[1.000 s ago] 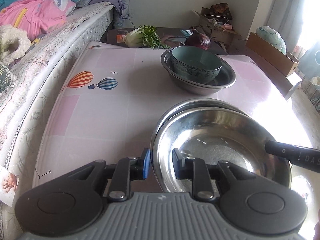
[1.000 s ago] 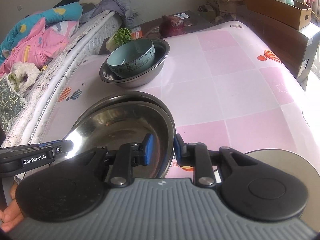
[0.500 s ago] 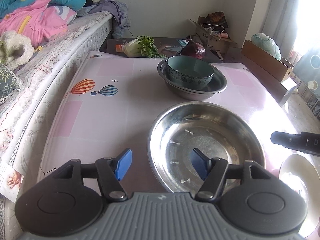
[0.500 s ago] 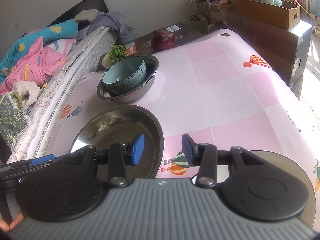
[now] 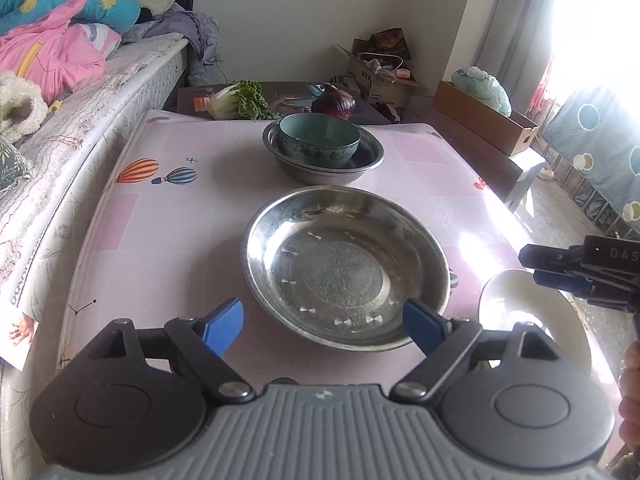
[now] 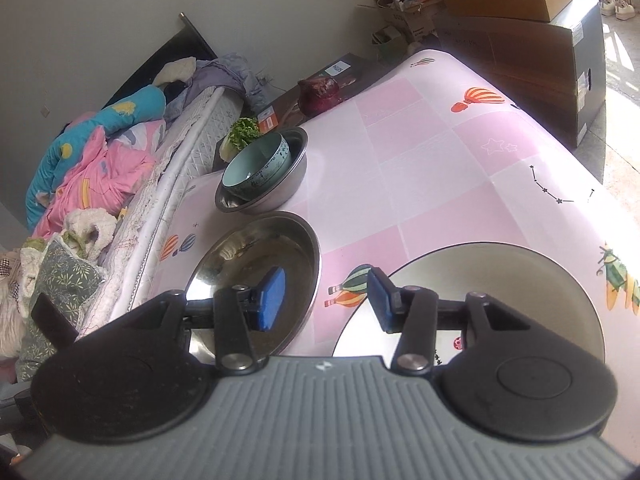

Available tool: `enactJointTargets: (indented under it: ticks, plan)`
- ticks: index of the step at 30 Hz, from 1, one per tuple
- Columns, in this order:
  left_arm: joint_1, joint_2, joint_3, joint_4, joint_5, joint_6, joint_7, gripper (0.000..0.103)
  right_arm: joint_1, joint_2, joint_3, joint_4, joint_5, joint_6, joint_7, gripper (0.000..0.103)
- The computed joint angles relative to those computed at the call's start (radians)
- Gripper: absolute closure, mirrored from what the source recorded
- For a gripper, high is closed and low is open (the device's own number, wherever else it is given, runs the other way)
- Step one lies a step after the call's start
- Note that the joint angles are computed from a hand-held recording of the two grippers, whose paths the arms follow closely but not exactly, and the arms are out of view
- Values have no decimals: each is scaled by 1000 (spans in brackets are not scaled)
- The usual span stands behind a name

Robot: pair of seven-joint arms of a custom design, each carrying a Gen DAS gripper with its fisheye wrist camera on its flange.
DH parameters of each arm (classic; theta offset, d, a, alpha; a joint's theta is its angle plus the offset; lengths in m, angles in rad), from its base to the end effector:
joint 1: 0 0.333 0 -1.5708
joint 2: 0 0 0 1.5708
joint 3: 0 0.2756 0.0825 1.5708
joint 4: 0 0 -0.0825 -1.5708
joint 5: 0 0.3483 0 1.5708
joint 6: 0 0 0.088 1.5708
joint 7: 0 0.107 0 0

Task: Organize plates and bowls
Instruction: 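Reach the right gripper to the white calligraphy plate rim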

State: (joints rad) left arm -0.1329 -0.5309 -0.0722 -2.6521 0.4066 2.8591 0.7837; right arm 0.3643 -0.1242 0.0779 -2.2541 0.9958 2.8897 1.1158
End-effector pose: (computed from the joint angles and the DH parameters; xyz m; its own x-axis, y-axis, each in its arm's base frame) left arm 0.3936 -0.1052 0.4755 0.1635 -0.9739 0.1573 -0.6979 -0.2268 -0.6793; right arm 0.4817 0.1747 0.4626 0.1968 -0.8477 -0.4927 -0.7829 0.1667 -0.5994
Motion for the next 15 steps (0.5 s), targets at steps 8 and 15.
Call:
enactJointTargets:
  ticks: [8,15]
  plan:
    - [-80,-11,-23,-24,-34,15,-5,12,-24,-143,-38,-167,25,49,-22,57]
    - [-162,95,-12,17,-78,56,32,13,-51,-183,-103,-244,25,85,-56,57]
